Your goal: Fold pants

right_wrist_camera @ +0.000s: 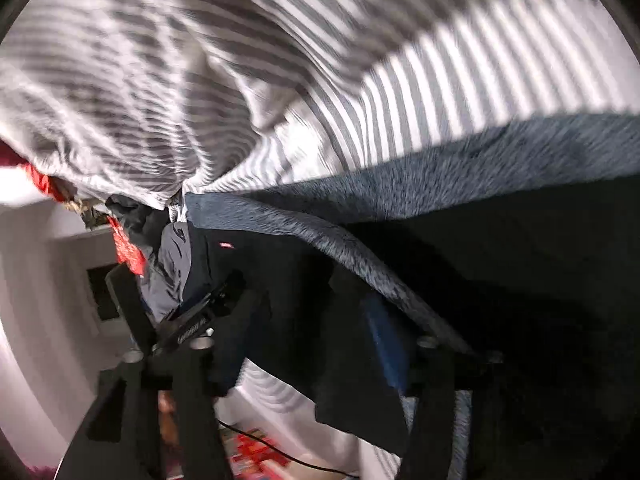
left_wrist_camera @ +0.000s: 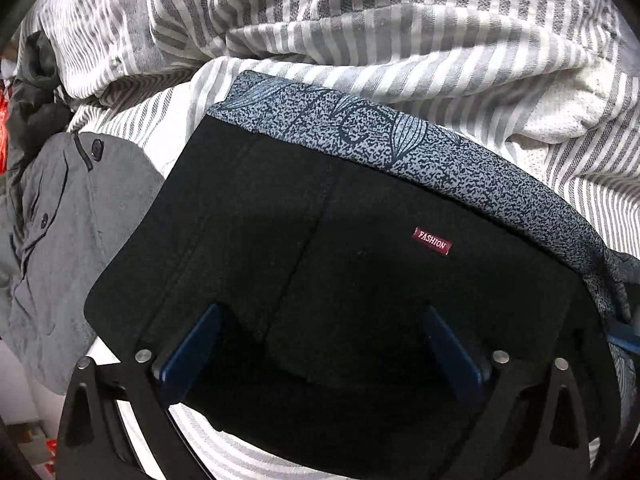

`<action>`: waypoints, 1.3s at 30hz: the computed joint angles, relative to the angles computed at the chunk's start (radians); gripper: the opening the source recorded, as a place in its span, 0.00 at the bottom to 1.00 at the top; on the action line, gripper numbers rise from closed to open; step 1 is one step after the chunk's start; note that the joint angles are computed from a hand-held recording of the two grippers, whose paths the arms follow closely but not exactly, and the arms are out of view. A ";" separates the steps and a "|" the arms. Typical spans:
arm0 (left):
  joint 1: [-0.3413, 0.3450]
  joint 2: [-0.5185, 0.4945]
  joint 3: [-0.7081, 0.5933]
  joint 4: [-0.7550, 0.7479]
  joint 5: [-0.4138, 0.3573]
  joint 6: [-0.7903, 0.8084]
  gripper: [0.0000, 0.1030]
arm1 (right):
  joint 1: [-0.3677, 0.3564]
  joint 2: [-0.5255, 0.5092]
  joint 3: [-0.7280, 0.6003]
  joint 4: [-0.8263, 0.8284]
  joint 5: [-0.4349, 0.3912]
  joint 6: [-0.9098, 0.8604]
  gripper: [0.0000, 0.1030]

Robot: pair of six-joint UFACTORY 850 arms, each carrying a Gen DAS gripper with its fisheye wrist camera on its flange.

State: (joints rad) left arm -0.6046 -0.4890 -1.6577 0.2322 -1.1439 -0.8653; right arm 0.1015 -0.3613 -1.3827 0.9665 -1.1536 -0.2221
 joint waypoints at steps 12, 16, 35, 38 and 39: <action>-0.155 -0.014 -0.119 -0.073 0.008 0.145 0.98 | -0.177 0.466 0.362 -0.145 0.008 0.127 0.74; -0.226 -0.021 -0.139 -0.141 0.026 0.225 0.98 | -0.274 0.700 0.524 -0.223 -0.011 0.249 0.74; -0.434 -0.199 -0.365 -0.234 -0.063 0.267 0.98 | -0.922 1.032 0.794 -0.497 -0.255 0.110 0.72; -0.449 -0.246 -0.438 -0.221 -0.116 0.239 0.98 | -0.955 0.988 0.804 -0.481 -0.251 0.030 0.66; -0.454 -0.260 -0.459 -0.217 -0.129 0.232 0.98 | -0.963 0.978 0.810 -0.464 -0.254 0.015 0.64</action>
State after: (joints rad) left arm -1.0581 -0.7489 -2.1170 0.0148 -1.2728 -0.6328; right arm -0.8615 0.6163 -0.5731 0.5023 -1.4074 -0.2073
